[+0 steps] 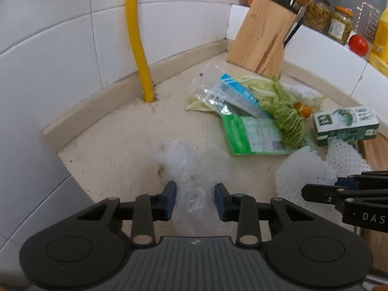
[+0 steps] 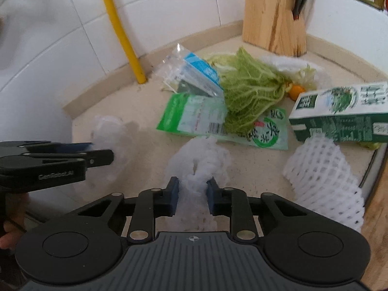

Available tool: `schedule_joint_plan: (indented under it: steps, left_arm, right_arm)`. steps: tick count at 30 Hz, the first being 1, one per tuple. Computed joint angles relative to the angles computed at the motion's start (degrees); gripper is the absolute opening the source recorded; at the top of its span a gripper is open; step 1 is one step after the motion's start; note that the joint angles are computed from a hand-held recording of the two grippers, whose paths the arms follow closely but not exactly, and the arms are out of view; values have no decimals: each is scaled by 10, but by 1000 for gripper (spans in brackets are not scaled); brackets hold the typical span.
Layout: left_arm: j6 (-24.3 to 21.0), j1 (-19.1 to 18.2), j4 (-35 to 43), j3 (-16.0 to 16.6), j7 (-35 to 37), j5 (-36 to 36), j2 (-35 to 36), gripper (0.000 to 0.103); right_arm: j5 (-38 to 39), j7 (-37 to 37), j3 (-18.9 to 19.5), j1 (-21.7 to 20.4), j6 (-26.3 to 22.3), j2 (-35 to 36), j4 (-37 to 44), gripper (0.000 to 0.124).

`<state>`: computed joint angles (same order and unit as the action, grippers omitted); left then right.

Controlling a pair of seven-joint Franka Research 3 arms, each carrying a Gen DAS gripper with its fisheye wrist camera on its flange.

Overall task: Collect trash
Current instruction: 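Lift the bag and foam net and carry both tools down toward the trash bin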

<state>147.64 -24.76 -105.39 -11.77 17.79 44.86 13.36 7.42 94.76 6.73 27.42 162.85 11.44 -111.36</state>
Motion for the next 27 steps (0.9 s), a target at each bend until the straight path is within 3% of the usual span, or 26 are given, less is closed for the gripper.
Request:
schedule_joint_plan:
  steps: [11,27]
  left_arm:
    - [14,4,-32,-5,-63,63,-57,28]
    - [-58,44,-155,-53,-173,93,-187,28]
  right_arm:
    - [63,-34,17,-12,50,-47,-30,29]
    - [165,-176,64,10,43,-23,26,29]
